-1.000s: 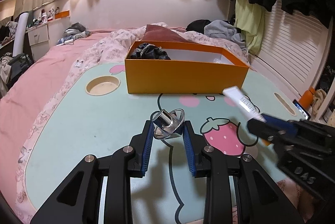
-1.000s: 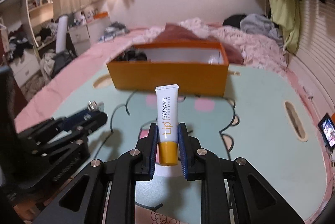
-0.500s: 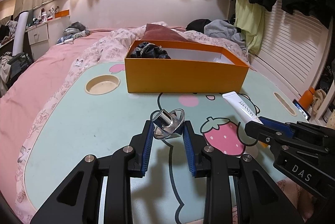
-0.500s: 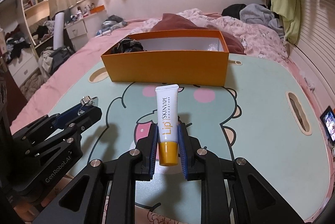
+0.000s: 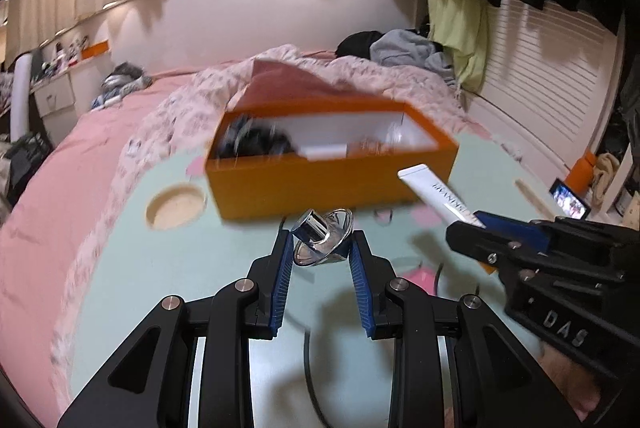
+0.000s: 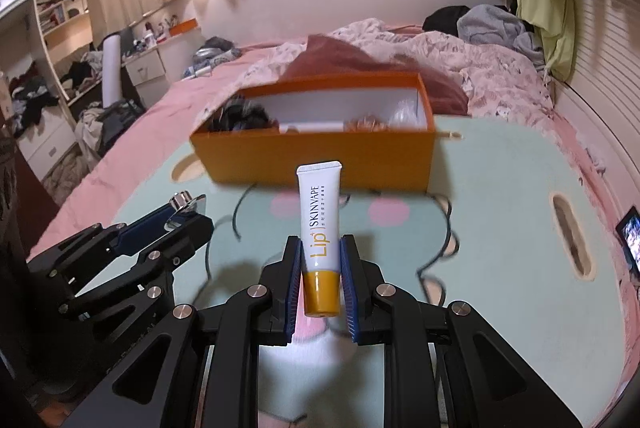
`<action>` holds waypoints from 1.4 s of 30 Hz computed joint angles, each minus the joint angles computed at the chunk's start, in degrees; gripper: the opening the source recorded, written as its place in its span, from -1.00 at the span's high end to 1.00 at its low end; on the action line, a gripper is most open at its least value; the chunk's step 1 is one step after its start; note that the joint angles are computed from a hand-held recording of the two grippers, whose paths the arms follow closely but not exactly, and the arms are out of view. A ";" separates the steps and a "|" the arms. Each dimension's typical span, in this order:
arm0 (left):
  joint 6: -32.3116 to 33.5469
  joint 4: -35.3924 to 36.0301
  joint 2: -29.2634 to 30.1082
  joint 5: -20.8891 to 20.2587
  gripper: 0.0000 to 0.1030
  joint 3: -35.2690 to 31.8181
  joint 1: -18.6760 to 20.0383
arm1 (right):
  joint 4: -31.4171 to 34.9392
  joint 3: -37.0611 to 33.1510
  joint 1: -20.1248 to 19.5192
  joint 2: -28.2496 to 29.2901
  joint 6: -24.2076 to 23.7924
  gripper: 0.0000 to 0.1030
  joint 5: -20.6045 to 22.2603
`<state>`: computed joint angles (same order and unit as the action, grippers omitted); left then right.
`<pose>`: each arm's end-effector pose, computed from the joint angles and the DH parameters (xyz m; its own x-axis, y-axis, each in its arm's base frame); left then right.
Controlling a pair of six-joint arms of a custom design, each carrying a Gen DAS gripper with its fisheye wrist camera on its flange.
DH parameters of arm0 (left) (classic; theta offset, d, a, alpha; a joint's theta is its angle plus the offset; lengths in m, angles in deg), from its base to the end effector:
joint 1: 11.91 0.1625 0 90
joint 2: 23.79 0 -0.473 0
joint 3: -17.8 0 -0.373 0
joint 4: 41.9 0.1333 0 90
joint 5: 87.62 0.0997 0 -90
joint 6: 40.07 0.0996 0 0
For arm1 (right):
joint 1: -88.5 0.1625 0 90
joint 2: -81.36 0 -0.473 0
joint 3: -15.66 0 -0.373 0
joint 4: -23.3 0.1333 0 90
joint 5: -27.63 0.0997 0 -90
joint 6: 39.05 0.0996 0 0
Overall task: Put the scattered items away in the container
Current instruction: 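Carry the metal cup into the box and open the left gripper while right gripper releases the tube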
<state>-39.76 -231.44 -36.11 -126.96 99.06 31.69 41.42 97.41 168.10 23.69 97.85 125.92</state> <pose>-0.3721 -0.6448 -0.0883 -0.7189 0.1908 -0.6684 0.6272 0.5926 -0.5054 0.0088 -0.6112 0.2699 -0.7794 -0.2443 0.5769 -0.5633 0.6762 -0.4747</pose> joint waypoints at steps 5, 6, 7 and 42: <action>2.46 8.91 -0.48 -1.38 0.42 -10.21 1.02 | 1.16 -5.81 2.77 0.99 -0.63 0.64 -0.18; 1.92 10.68 -0.38 -1.92 0.42 -12.19 1.39 | 2.42 -8.22 3.40 1.87 -0.22 0.64 0.17; 0.98 13.25 -0.34 -2.98 0.42 -14.53 1.91 | 4.27 -11.43 4.18 3.18 0.39 0.64 0.96; -11.29 35.84 4.96 -4.05 -0.22 -30.55 6.62 | 29.31 -44.55 3.87 20.73 13.27 -0.07 6.56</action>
<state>-51.06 -195.60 -31.15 -131.00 68.50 38.31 70.73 52.86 171.97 44.43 111.11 132.47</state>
